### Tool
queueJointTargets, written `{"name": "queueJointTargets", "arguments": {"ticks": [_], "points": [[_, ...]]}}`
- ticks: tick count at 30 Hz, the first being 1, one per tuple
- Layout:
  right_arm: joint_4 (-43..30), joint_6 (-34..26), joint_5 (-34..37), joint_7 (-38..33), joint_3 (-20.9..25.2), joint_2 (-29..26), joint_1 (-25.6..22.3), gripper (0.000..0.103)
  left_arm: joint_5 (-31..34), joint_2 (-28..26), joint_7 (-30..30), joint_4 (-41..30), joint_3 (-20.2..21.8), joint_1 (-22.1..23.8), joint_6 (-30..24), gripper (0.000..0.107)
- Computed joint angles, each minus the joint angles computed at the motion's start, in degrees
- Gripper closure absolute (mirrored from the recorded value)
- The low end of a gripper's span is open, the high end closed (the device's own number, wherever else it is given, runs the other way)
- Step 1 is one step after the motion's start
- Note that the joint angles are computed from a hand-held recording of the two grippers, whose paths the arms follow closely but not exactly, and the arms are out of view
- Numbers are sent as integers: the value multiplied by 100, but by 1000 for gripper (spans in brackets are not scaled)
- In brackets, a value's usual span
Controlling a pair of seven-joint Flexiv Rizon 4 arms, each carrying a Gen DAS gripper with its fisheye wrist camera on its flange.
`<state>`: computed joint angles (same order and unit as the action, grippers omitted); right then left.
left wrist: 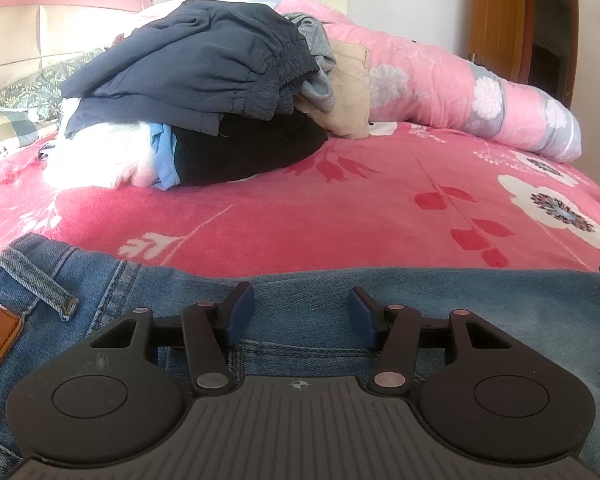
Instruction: Fold clothes
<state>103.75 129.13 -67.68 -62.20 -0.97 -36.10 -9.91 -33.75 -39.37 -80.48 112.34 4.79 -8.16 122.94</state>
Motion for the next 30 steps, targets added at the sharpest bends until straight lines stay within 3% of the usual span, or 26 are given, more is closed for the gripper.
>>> {"name": "queueJointTargets", "arguments": {"ticks": [1,5,7,9,12,14,16,17,19,23,26,30], "points": [[238,235,-212,-369,52,135,81,52,38,6,-27,9,-24,32,9,54],[552,858,-1917,-307,-68,382,391,47,193,24,-140,37,-98,141,35,53],[606,826,-2409,-463,-233,386,707,47,220,25,-164,37,-93,146,29,53],[875,532,-2368,-1032,-287,433,1000,48,261,32,-197,44,-103,163,29,53],[1338,-48,-1586,-2238,-167,471,1318,48,378,44,-287,69,-150,237,55,52],[1851,-390,-224,-3746,-41,533,1652,49,437,48,-338,80,-165,267,68,52],[2373,-452,1489,-5371,-203,644,2254,53,489,51,-384,89,-176,293,80,52],[2416,-443,2083,-5838,-249,579,2479,56,522,53,-409,93,-187,313,84,52],[2358,-497,2216,-5653,-166,519,2447,66,547,54,-434,92,-181,317,81,52],[2168,-728,1873,-4935,554,536,1635,95,574,58,-466,98,-166,314,82,52],[2073,-699,1813,-4659,914,538,1217,99,587,60,-479,103,-158,313,83,52],[1712,-550,1381,-3549,1252,522,583,99,570,58,-470,97,-137,289,73,52]]}}
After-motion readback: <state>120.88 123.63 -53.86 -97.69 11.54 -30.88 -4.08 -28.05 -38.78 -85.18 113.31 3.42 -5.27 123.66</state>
